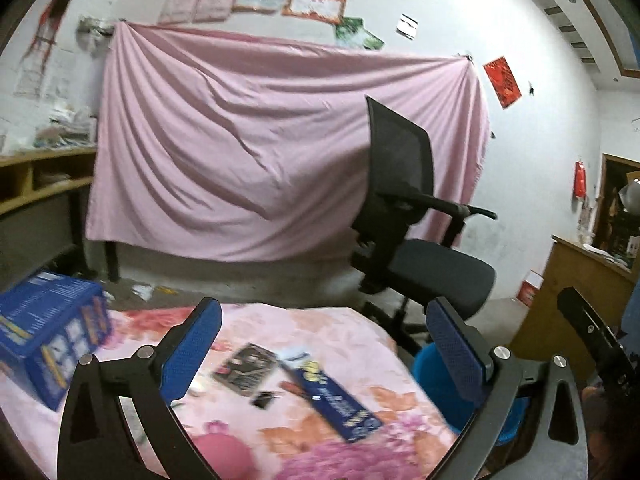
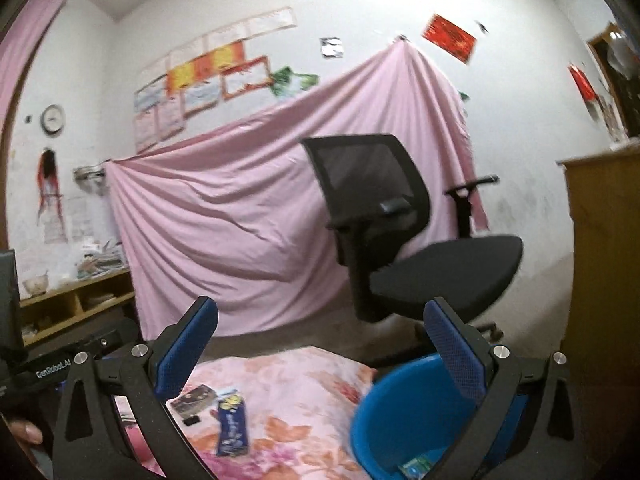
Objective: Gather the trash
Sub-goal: 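Move both tools back over the table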
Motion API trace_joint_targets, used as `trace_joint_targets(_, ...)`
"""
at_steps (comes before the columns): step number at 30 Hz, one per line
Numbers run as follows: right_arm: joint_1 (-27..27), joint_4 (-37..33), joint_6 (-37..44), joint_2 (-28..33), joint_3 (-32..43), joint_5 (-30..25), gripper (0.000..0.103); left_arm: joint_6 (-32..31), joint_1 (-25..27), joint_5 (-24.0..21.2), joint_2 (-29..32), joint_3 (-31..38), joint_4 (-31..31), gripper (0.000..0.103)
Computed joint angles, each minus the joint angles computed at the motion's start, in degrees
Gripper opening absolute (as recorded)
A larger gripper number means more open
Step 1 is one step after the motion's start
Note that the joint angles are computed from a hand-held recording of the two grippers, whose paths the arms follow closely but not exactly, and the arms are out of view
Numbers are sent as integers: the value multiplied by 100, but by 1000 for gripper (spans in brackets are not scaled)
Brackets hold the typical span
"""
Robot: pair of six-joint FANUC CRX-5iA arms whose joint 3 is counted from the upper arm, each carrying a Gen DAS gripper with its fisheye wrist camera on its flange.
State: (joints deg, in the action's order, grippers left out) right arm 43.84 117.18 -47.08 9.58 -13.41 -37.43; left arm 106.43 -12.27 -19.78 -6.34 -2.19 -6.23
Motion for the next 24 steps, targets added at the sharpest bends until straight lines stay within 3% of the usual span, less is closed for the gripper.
trace_joint_targets(7,115,598,-45,280,366,245,103,1219,63,-150,-527,-210,-1447,100)
trace_joint_targets(12,157,804,-6,463,649,642,103,1625,161,-288,-881,-443,-2014,100)
trace_joint_targets(18,305,389,629,748,993,995,103,1472,451,-404,-1185,-770,-2012,100)
trace_joint_targets(24,481,-392,1535,1004,1290,1372,103,716,893,-447,-1345,-1141,-1348,100)
